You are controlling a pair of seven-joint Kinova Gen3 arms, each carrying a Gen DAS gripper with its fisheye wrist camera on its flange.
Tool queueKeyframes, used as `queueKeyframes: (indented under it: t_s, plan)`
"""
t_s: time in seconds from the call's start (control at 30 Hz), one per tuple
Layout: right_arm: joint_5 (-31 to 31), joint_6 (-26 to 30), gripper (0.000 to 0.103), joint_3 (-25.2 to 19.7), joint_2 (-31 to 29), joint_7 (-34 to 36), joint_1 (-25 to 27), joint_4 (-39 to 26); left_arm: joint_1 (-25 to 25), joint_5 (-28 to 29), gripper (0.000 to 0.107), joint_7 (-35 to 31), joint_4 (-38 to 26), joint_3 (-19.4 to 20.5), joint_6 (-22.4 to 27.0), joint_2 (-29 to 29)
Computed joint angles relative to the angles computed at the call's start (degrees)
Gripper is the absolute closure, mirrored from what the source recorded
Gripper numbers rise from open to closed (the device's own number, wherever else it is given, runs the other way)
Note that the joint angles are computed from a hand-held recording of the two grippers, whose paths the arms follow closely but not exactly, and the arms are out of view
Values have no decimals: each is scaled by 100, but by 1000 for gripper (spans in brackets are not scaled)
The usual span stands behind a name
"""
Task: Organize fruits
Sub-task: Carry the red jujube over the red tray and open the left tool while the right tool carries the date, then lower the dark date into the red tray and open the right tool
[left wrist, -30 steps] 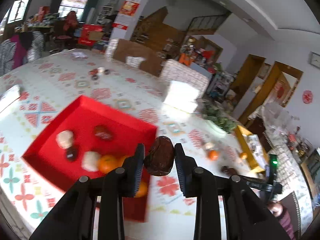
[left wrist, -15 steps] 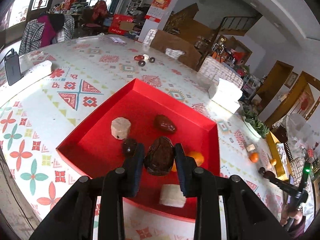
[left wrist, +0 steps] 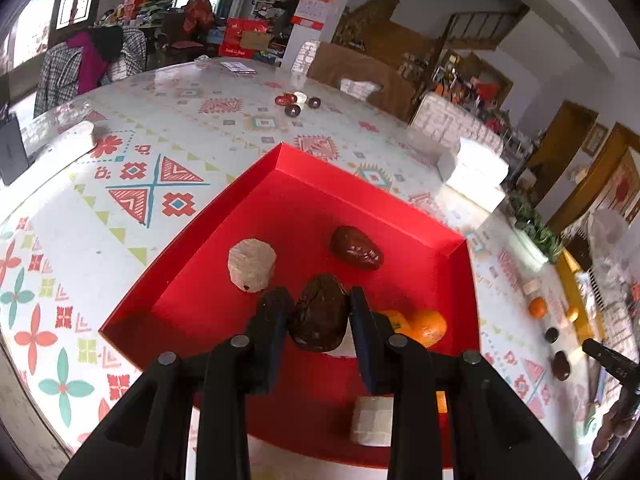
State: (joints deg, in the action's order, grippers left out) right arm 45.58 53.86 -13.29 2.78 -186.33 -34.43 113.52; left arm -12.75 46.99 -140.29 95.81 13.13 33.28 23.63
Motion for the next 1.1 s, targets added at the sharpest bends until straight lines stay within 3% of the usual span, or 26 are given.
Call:
queueKeyframes:
  t_s: [0.07,0.1,0.17,0.3,0.37,0.43,0.67,0.8,0.87,1.0,1.1]
  plan:
    - [-29,-26,48,-5,10,-180,-11,97,25,14,75,-41,41,12,-122,-21]
    - [-52,-101,47,-3,37,-271,-9,172,-1,55,67,-87,65,41,-150,-36]
    - [-150,-63,47,7,146,-274,-24,159,-137,273,56,-286,148,140,-165,-82]
    - [-310,-27,47,137,485,-182,-69,25,-458,975,53,-904,424,214,-65,-293]
    - [-362,152,56,212,642,-151,-144,-108,-634,1373,50,-1159,555,148,116,-391]
    - [-482,146,66,311,738,-35,-129,-189,-786,1743,48,-1411,664,41,322,-454]
    - [-360,-1,67,392,674,-182,-302,-262,-920,2384,48,-1813,889,-516,767,-556]
    - [-32,-439,67,374,626,-121,-435,-549,-811,2510,48,-1822,876,-800,927,-515]
    - [-29,-736,67,140,764,270,-212,-871,-776,2531,48,-1812,874,-884,986,-493]
    - [-110,-1390,67,-921,1457,1203,759,-1773,-758,2440,48,-1715,854,-990,1039,-466]
    - [-91,-1309,67,-1345,2088,1882,934,-2560,-787,2374,48,-1677,846,-1039,1023,-471]
